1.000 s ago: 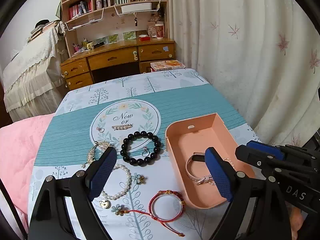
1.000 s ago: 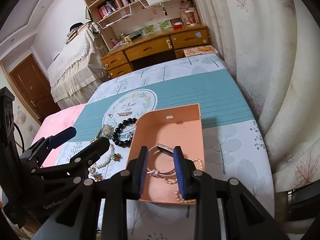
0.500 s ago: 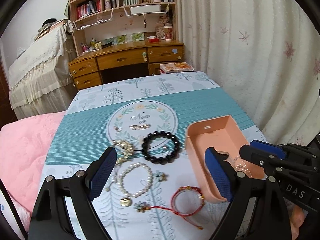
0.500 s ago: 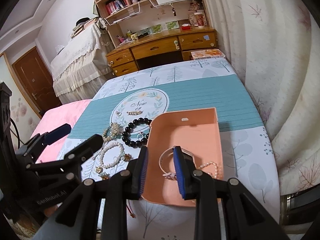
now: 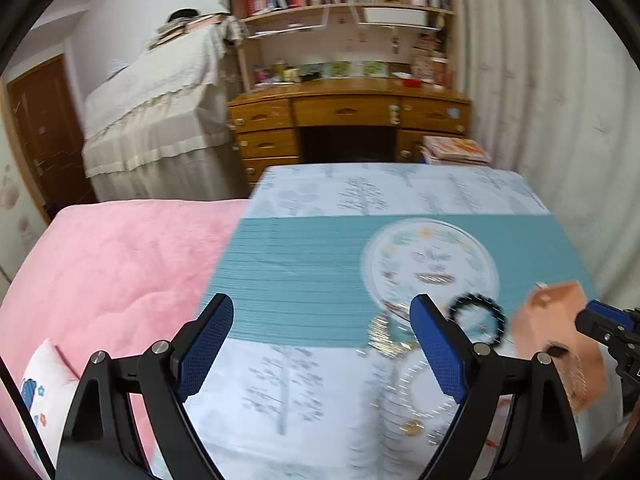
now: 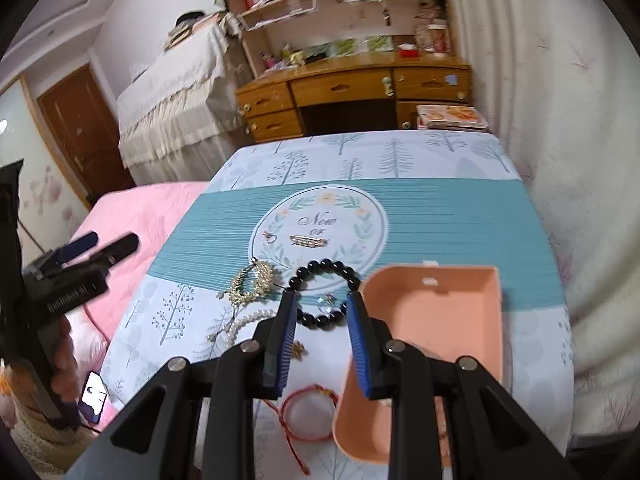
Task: Organize jewelry
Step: 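Grasp the black bead bracelet with the right gripper while the left gripper approaches the gold comb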
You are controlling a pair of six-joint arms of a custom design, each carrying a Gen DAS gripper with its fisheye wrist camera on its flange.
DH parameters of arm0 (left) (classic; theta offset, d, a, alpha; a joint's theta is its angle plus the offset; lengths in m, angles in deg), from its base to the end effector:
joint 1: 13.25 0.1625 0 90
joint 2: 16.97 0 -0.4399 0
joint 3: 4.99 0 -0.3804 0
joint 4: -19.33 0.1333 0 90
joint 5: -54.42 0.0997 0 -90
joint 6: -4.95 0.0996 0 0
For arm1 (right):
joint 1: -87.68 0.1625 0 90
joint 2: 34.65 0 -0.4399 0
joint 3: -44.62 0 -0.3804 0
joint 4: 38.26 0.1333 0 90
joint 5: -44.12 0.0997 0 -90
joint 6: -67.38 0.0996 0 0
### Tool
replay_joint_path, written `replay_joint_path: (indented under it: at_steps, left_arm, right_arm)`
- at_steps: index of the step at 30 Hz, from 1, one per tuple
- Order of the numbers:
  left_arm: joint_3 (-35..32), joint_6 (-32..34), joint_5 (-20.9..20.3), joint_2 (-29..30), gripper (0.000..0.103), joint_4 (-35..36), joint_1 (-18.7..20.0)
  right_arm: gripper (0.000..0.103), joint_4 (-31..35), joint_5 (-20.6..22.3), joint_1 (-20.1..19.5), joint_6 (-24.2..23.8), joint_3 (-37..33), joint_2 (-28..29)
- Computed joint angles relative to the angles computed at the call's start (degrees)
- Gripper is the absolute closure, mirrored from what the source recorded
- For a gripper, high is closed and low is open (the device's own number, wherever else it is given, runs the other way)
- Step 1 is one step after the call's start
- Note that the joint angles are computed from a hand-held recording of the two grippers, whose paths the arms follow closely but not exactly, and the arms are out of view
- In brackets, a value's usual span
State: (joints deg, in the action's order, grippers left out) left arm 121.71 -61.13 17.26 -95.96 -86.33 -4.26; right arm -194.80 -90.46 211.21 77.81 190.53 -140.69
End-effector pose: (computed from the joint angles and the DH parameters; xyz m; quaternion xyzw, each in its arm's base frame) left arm -0.3545 -0.2714 0.2090 0.2336 0.8375 -0.3401 0.3582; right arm 0.2138 -0.2078 0.3228 0.0946 -0.8996 0.3360 0.2624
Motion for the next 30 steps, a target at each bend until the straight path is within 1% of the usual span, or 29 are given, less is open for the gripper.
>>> replay_joint_path:
  at_steps: [2,3,5,7,9,10,15,18,23,24,27,29,30]
  left_arm:
    - [-0.5,-0.4,0.9,-0.9,0.014,1.8,1.3]
    - [-0.6,0.3,1.0,-0.9,0.014,1.5,1.9]
    - [-0.6,2.7,-0.1,-1.2,0.014,-0.6,3.9]
    - [-0.3,6.7,-2.4,-0.9,0.014,-4.9,6.4]
    - [-0.6,9.3,-5.3,0.3,0.014,-7.9,9.2]
    - [-0.6,10.4,-6.4,0.9,0.014,-9.3,10.2]
    - [-1.5,16.5,-12.2,5.4,0.014,-15.5,15.3]
    - [-2.1,19.3,-14.5,7.9,0.014,-17.6,16.1]
    - [-3.6,22.6,-18.0,11.1,0.014,-20.7,16.7]
    - [-4.0,23.0,-18.8,11.9,0.014,-21.3,16.8]
    - [-5.4,23.5,-19.7,13.6,0.014,-21.4,16.9]
    - [-6.5,23.8,-20.1,15.1,0.014,-21.1,16.9]
    - [-7.0,23.9,-20.0,15.9,0.014,-20.8,16.9]
  right_arm:
    - [0.077,0.3,1.8,-1.9,-1.5,-1.3,1.4]
    - [0.077,0.7,2.4,-3.0,-2.4,-2.2,2.4]
    - [0.077,1.4,3.2,-4.8,-4.1,-3.8,4.3]
    - [0.077,3.6,3.8,-6.8,-4.2,-5.9,6.1]
    - [0.077,7.0,5.4,-9.6,-4.8,-8.1,7.8]
    - [0.077,8.3,5.5,-10.6,-4.9,-8.8,8.5]
    - [0.077,13.8,6.7,-15.9,-5.0,-11.6,11.8]
    - [0.077,15.6,6.2,-18.1,-5.4,-12.6,13.9]
    - [0.077,18.0,4.6,-19.8,-6.6,-13.5,16.6]
    - [0.077,17.3,4.2,-19.7,-7.6,-13.3,17.0]
    - [0.077,17.9,3.3,-19.9,-8.7,-13.7,18.1]
    - [0.077,17.4,1.6,-19.7,-9.8,-13.7,19.5]
    - [0.077,15.6,1.0,-19.3,-11.4,-13.3,20.0]
